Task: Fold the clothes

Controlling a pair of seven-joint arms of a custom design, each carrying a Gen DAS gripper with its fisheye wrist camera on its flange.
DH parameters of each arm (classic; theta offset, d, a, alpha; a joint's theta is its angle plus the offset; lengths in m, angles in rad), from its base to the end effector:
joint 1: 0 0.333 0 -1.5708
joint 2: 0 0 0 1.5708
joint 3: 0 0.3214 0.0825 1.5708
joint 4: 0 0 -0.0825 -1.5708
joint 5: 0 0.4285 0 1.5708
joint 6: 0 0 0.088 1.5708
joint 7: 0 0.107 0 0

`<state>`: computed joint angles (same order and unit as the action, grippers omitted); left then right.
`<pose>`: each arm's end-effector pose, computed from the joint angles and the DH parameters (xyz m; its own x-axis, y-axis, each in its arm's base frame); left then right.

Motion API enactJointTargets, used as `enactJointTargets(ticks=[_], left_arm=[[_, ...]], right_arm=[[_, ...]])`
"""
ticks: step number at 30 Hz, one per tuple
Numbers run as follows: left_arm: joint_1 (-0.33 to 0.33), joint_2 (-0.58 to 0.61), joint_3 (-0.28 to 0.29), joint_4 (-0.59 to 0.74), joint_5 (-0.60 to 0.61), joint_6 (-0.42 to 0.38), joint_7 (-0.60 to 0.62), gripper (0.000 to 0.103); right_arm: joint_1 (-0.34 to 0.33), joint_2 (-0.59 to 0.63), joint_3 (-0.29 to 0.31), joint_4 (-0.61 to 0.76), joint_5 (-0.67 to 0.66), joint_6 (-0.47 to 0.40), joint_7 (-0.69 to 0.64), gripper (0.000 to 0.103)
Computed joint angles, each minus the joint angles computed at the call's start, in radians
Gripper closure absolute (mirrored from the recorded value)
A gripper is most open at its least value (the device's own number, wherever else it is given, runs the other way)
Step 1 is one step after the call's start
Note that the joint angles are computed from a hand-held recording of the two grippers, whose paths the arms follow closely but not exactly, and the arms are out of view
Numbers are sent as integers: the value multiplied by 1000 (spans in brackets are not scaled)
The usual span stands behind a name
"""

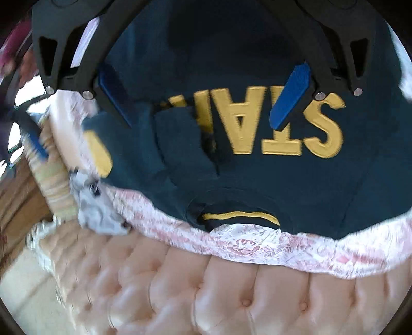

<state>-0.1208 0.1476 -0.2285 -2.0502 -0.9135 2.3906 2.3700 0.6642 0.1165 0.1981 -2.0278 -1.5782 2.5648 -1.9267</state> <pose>0.5934 -0.2205 0.3714 -0.5266 -0.6864 0.5015 -0.8390 0.3245 -0.4369 0.4063 0.4940 0.4064 -0.2188 -0.6893 -0.6906 -0.4484 0.6996 -0.5563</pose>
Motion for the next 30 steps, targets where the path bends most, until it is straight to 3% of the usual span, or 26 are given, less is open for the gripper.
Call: enactJointTargets(ticks=[5, 7, 8, 9, 11, 13, 17, 19, 20, 23, 27, 30], left_arm=[[1, 26, -11, 16, -80, -11, -20, 0], [9, 45, -13, 36, -103, -53, -23, 1], [14, 55, -13, 47, -114, -70, -28, 8], [19, 69, -13, 62, -121, -98, -45, 25], [26, 99, -10, 95, -112, -141, -103, 46], [29, 123, -10, 121, -82, -157, -143, 54], [44, 149, -18, 154, -57, -193, -154, 57], [53, 142, -27, 149, -74, -194, -117, 83], [57, 135, -31, 143, -93, -193, -95, 92], [59, 102, -39, 114, -141, -171, -14, 92], [44, 54, -36, 88, -182, -142, 81, 93], [35, 50, -28, 106, -193, -150, 102, 93]], right_arm=[[11, -25, 17, -58, 7, -9, 50, 31], [14, -23, 20, -66, -13, -12, 82, 31], [15, -20, 21, -67, -24, -10, 99, 31], [15, -15, 21, -67, -34, -6, 115, 31], [17, -2, 21, -59, -45, 0, 126, 31], [19, 15, 18, -47, -47, 8, 119, 31], [26, 41, 10, -35, -52, 16, 130, 31], [28, 55, 7, -31, -27, 23, 120, 31], [29, 62, 5, -29, -11, 27, 112, 31], [35, 89, 9, -9, 183, 3, -85, 31], [64, 135, 15, 52, 495, -122, -418, 32], [97, 145, -10, 65, 514, -140, -457, 35]])
